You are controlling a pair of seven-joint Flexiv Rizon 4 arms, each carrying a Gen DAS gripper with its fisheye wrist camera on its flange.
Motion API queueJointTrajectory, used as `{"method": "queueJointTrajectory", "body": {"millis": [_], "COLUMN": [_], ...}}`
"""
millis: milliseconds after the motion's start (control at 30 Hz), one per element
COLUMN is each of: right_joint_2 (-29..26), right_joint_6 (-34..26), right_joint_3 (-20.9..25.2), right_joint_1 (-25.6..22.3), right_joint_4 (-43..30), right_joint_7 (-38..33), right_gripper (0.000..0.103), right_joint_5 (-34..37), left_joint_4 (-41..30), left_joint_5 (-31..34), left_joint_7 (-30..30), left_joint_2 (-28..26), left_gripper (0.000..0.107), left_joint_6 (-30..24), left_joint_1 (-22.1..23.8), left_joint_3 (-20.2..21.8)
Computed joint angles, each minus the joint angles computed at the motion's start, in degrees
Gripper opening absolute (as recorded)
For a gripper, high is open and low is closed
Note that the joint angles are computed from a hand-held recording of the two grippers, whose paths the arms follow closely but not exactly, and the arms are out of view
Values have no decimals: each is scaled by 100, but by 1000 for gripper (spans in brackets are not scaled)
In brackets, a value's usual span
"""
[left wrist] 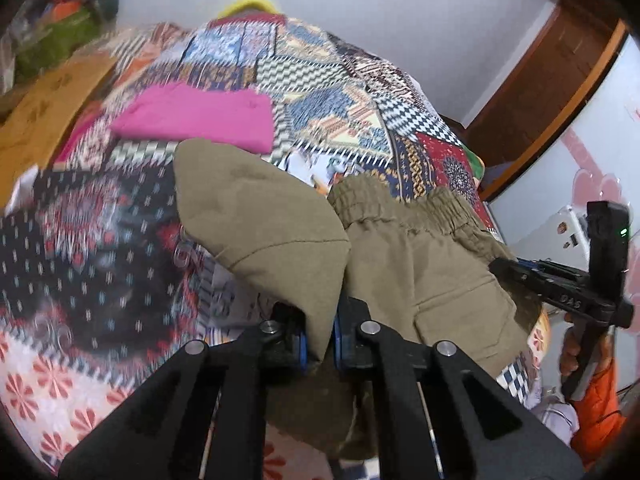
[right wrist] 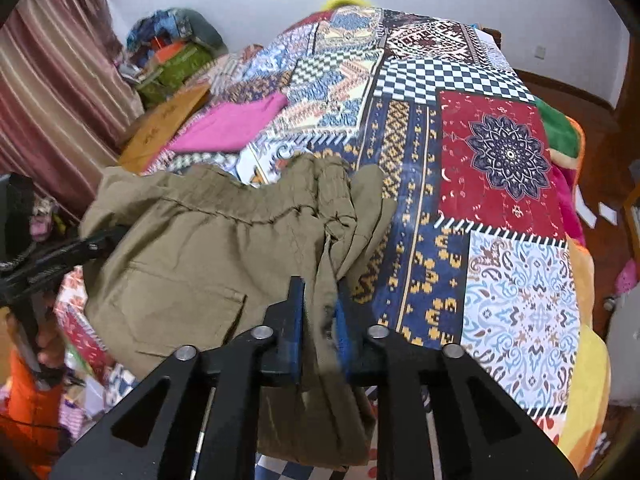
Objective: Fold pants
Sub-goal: 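Close both grippers on the pants leg ends, then lift the leg ends with both grippers and fold them over toward the waistband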
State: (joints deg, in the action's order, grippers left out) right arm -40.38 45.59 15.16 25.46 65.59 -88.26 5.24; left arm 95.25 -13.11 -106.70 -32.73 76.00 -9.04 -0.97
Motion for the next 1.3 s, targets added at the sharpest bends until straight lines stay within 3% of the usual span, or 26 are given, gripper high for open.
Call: {"method": "queueJointTrajectory", "body": {"millis": [133,200,467,567,633,700,933,1067,1300], "right_joint_2": [-47,-154,-733,-734,-644,-567,-508,-472,-573], "right_joint_6": [-164,-377,-1046,-1048,-910,-778,-539,-335,-173], "right_joint_3": [-82,-15,42,75,11,-25,-68,-131,-189], "right_joint_1": [71,7,-43,-81,-25,21,118,236,402], "right_joint_4": [-11,-212,-1058,-1089,-959,-866,-944,-947,-1221], "right_joint_7": [194,237,228,66,-50,-101,-57,-118,-169], "right_gripper": [48,55,65,52,33,26,14,12,11], "right_joint_5": [-131,-15,256,395,348,298,202,8,-244], "left_joint_4": [310,282,107,100,65,30,-278,-543,-710], "left_joint_5": [-154,-99,-46,-81,-55,-14,181,376,354], "left_joint_7": [12,-45,-53,-50,-89,-158,-177,-198,-37], "left_joint_2": [70,22,-197,-224,-230,-223,-196,-234,-289], "left_gripper": [9,9,9,9,9,9,8,6,5], "left_joint_6": [12,-54,-178,-123,-93,-52,3,-41,-43], "left_joint_1": [106,33,40,65,29,-12,-78,-150,27], "left_joint_3": [-120,-32,-37,-66,-9,63,226,375,256]}}
